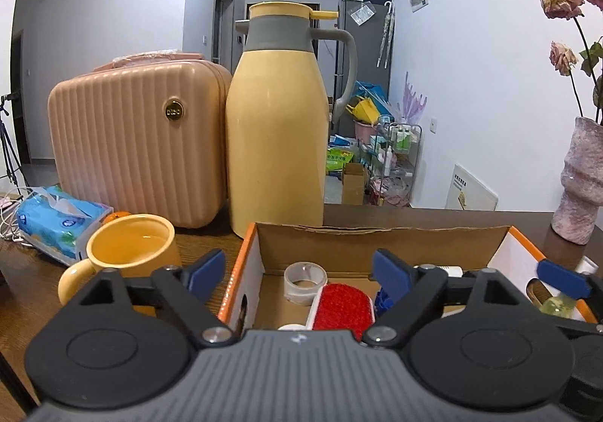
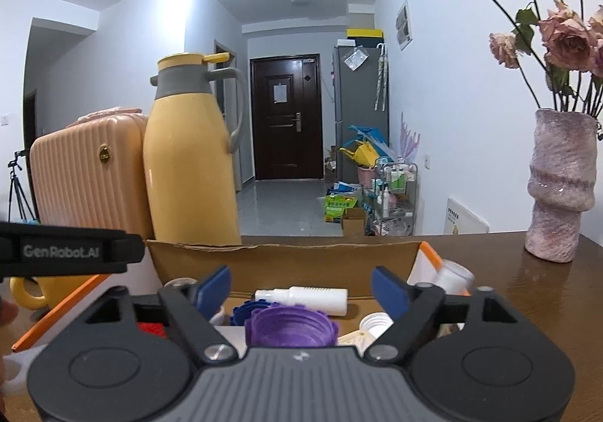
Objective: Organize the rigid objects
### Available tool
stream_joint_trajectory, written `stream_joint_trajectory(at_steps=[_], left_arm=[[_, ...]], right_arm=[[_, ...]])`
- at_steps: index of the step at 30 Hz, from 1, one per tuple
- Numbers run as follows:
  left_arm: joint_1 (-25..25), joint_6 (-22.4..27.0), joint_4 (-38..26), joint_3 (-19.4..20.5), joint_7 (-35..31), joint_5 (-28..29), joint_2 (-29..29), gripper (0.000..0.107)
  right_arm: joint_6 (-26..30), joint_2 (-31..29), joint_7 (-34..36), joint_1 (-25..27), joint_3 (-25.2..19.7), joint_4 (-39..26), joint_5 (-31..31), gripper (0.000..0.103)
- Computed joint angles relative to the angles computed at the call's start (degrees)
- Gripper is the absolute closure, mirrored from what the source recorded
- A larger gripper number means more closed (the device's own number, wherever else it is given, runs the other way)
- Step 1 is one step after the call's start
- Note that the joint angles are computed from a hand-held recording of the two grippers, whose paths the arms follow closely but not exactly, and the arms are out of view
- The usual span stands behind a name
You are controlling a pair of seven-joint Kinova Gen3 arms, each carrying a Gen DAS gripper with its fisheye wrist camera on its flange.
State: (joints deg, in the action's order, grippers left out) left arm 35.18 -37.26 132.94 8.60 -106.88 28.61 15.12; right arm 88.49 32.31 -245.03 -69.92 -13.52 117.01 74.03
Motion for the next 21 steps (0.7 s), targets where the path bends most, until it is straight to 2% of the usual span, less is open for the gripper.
stream_joint_trajectory(at_steps=[2, 4, 6, 21], left_arm=[[0.61, -0.65, -0.05, -0.24, -0.73, 1.24, 0.13, 0.006], [1.33, -1.67, 0.01, -0.38, -1.83, 2.64, 0.3, 0.004], [1.38, -1.71, -0.02, -0.3, -2.36, 3.01, 0.26, 0.004], [0.44, -1.34, 0.77, 0.15, -1.63, 2.25, -0.67, 0.004]], right_arm=[[0.23, -0.09, 0.1, 0.06, 0.03, -0.12, -0.58, 0.012], [0.43, -0.07, 0.24, 0.11, 0.07, -0.28, -1.14, 0.002], [0.95, 0.13, 0.1, 0.0, 0.25, -0.61, -1.64, 0.001], [1.94, -0.22, -0.81, -0.76, -0.03, -0.52, -3.1, 0.0]])
